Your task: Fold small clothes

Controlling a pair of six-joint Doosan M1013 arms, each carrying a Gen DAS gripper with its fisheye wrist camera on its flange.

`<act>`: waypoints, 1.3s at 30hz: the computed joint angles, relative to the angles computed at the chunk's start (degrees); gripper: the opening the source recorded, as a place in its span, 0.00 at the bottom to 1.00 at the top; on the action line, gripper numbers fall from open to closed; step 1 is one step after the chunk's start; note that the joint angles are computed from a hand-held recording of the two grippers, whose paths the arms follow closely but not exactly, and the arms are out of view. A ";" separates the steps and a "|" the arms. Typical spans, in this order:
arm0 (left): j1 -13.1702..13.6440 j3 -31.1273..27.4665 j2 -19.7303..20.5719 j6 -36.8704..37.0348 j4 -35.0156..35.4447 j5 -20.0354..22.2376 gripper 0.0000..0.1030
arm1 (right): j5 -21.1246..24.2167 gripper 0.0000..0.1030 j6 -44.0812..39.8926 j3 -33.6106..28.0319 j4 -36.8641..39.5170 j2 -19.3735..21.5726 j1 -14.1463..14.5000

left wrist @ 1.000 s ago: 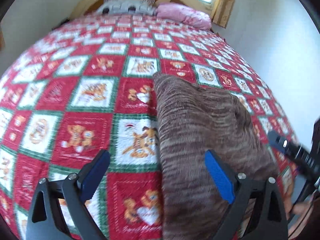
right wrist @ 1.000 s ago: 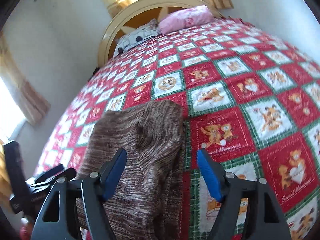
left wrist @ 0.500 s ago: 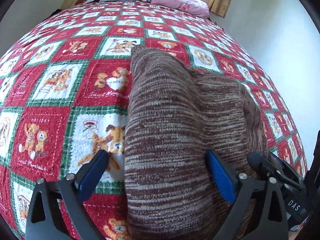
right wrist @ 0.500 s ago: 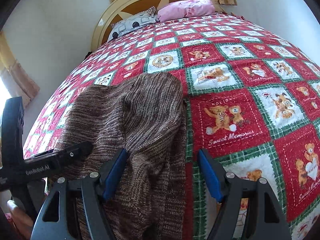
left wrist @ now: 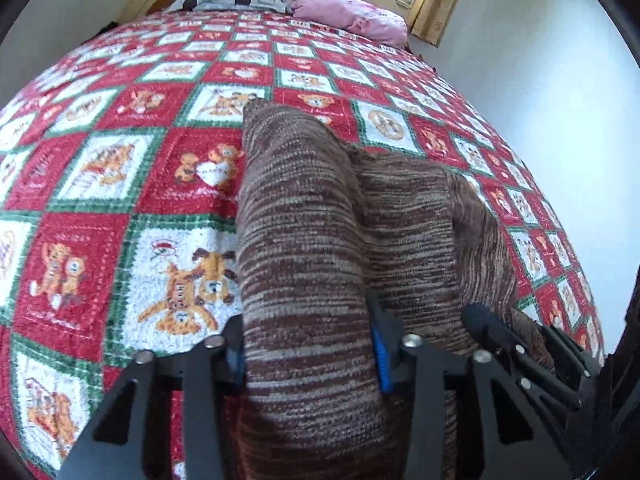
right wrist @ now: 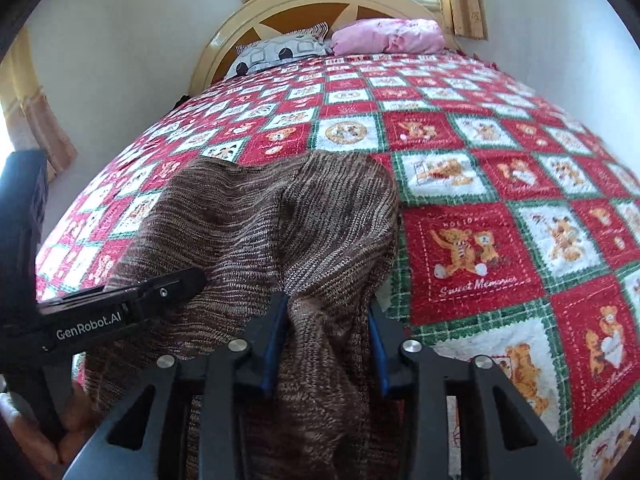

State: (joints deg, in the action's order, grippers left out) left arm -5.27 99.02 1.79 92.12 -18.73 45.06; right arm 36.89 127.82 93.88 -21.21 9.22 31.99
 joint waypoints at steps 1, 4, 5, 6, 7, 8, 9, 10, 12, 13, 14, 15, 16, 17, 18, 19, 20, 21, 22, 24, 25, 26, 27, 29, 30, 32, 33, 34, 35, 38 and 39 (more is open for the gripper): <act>-0.32 0.04 -0.18 -0.56 1.06 -0.18 0.39 | 0.40 0.32 0.94 -0.23 -1.71 0.10 0.44; -0.52 0.00 -0.55 -1.43 1.69 -0.18 0.34 | 1.03 0.26 3.27 -0.43 -5.02 -0.08 1.30; -0.39 0.03 -0.70 -1.23 1.35 -0.07 0.34 | 1.08 0.24 3.68 -0.50 -5.39 -0.18 1.41; -0.33 0.06 -0.93 -1.17 1.37 0.00 0.33 | 1.15 0.23 4.28 -0.50 -5.90 -0.32 1.56; -0.27 0.10 -1.19 -1.11 1.38 0.05 0.33 | 1.09 0.22 4.52 -0.46 -6.05 -0.44 1.58; -0.21 0.13 -1.44 -1.00 1.29 0.12 0.33 | 0.91 0.22 5.08 -0.31 -6.36 -0.73 1.76; -0.07 0.25 -1.82 -0.79 1.21 0.15 0.33 | 0.86 0.21 5.46 -0.25 -6.69 -0.94 1.96; -0.05 0.37 -2.18 -0.74 1.42 0.13 0.33 | 0.81 0.21 5.68 -0.20 -6.97 -1.08 2.15; -0.01 0.77 -3.04 -0.71 2.15 0.10 0.33 | 0.92 0.20 6.61 -0.25 -7.97 -1.42 2.98; -0.13 0.92 -3.32 -0.98 2.61 0.05 0.33 | 0.97 0.20 7.18 -0.23 -8.48 -1.67 3.49; -0.13 1.16 -3.76 -1.15 3.02 0.07 0.33 | 1.01 0.20 7.47 -0.32 -8.76 -1.79 3.83; -0.11 1.46 -4.24 -1.42 3.52 0.06 0.33 | 1.05 0.19 7.70 -0.37 -9.01 -2.01 4.27; -0.15 1.69 -4.65 -1.83 4.16 0.02 0.33 | 1.15 0.19 7.87 -0.55 -9.11 -2.06 4.69; -0.06 1.98 -5.09 -2.07 4.72 -0.01 0.33 | 1.15 0.19 7.90 -0.64 -9.01 -2.16 5.06; 0.12 2.40 -5.72 -2.26 5.38 -0.09 0.33 | 1.11 0.18 8.07 -0.65 -9.02 -2.32 5.47; 0.20 2.66 -6.12 -2.37 5.74 -0.16 0.33 | 1.14 0.17 8.30 -0.78 -9.17 -2.40 6.08; 0.36 2.92 -6.54 -2.35 6.10 -0.22 0.33 | 1.13 0.17 8.43 -0.87 -9.32 -2.45 6.53; 0.63 3.25 -7.05 -2.14 6.41 -0.26 0.33 | 1.13 0.15 8.59 -1.01 -9.70 -2.47 7.14; 1.05 3.54 -7.52 -1.58 6.29 -0.17 0.33 | 1.12 0.15 8.87 -1.07 -10.21 -2.46 7.61; 2.20 4.00 -8.25 -0.20 5.15 0.14 0.33 | 1.36 0.15 10.18 -1.37 -12.62 -2.42 9.14; 2.49 4.18 -8.52 -0.08 5.13 0.11 0.33 | 1.54 0.15 10.77 -1.61 -13.86 -2.34 9.95; 2.77 4.38 -8.82 -0.29 5.63 0.03 0.33 | 1.62 0.15 10.83 -1.82 -14.23 -2.27 10.45; 3.02 4.59 -9.14 -0.52 6.23 -0.09 0.33 | 1.58 0.15 10.70 -2.01 -14.06 -2.20 10.87; 3.66 5.06 -9.76 -0.30 6.59 -0.39 0.33 | 1.52 0.15 10.51 -2.40 -13.57 -1.96 11.62; 4.14 5.31 -10.08 -0.03 6.40 -0.52 0.33 | 1.50 0.15 10.36 -2.58 -13.29 -1.79 11.92; 5.21 5.72 -10.59 0.89 5.67 -0.60 0.33 | 1.47 0.15 9.76 -3.08 -12.20 -1.35 12.42; 5.86 5.94 -10.84 1.36 5.25 -0.62 0.33 | 1.31 0.15 9.39 -3.19 -11.53 -1.23 12.61; 6.61 6.14 -11.07 1.85 4.70 -0.58 0.33 | 1.22 0.15 8.92 -3.39 -10.81 -1.04 12.74; 6.95 6.25 -11.20 1.98 4.54 -0.57 0.33 | 1.04 0.15 8.62 -3.50 -10.04 -0.92 12.88; 8.40 6.43 -11.50 2.73 4.62 -0.61 0.33 | 0.56 0.15 6.93 -4.46 -7.65 -0.14 13.50; 8.91 6.44 -11.56 2.96 4.81 -0.77 0.33 | 0.51 0.15 6.61 -4.81 -7.61 0.15 13.80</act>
